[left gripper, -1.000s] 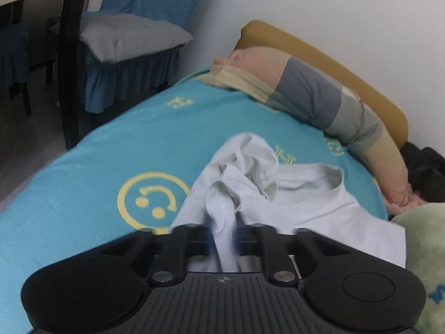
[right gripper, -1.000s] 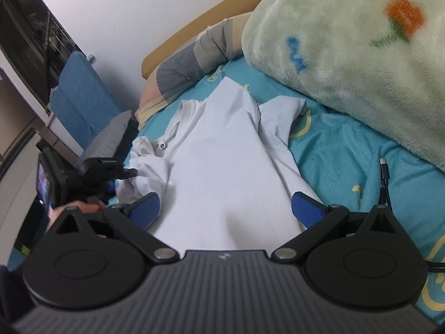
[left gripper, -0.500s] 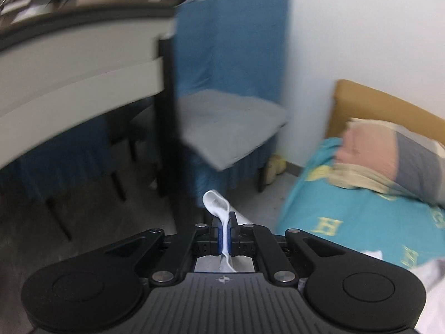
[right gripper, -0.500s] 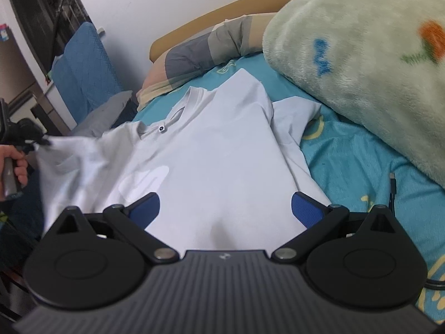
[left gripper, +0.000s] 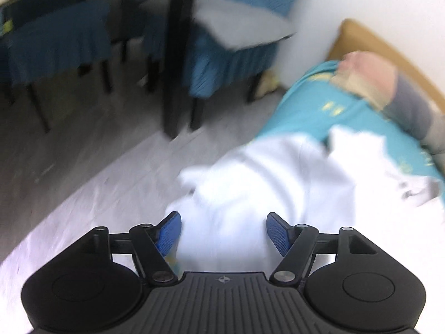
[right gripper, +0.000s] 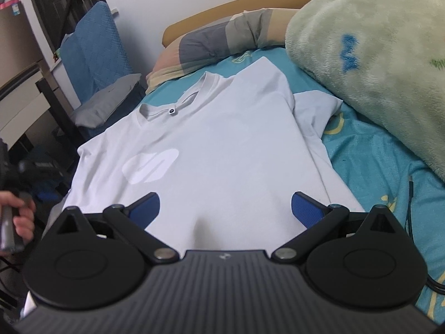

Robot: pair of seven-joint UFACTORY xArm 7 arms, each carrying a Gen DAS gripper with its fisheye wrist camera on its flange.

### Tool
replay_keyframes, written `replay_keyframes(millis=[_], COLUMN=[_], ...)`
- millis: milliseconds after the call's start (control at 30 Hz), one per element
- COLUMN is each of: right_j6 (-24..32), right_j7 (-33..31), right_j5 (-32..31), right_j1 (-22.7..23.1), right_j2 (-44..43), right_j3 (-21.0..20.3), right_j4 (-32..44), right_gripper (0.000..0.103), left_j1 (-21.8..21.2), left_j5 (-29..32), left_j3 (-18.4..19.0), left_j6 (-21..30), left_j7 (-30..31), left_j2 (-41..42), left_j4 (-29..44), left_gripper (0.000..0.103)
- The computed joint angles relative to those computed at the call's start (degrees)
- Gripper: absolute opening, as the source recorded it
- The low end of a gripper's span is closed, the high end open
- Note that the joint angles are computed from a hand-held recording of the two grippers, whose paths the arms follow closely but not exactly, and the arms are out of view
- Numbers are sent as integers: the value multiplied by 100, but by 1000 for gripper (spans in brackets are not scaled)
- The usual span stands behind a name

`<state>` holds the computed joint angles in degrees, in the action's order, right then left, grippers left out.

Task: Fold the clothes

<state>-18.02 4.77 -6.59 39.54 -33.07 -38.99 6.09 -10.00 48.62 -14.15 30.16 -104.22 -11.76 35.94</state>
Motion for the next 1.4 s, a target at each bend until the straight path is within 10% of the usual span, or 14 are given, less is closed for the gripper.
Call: replay_keyframes(millis=[167,300,567,700,833,1100,1400], right_j6=[16,-107,-186,-286,-477,-951,-1345], right_j7=[-29,-2,142,24,-16,278,585], right_j5=[8,-52,-489,-598,-710,-700,-373], right_j1=[-130,-113,178,172,121,-849,-2054], right_j2=[-37,108,63,-10,-34,259,764], right_j3=[175,275,-120,-45,55,1366,2942], right_j4=[-66,-73,-84,-144,-221,-463,-768], right_gripper=[103,103,103,103,103,103,103], left_j1=[209,205,221,8,-430,-1524,-2242], left_j5=[781,954,1065,845,2,-1807,-1999], left_j3=[-39,44,-390,-419,-527,-1772,-2797], left_j6=[-196,-336,1355,1355,1471,3519,3460], left_j7=[-1462,-1252,-895,-738,-34,992,-348], left_j2=[-12,-113,-941,-1077,-1665,-1660,-1641], left_j4=[-214,-225,-478,-628,-649,842,1093], left_gripper=[62,4,3,18,66,90,97])
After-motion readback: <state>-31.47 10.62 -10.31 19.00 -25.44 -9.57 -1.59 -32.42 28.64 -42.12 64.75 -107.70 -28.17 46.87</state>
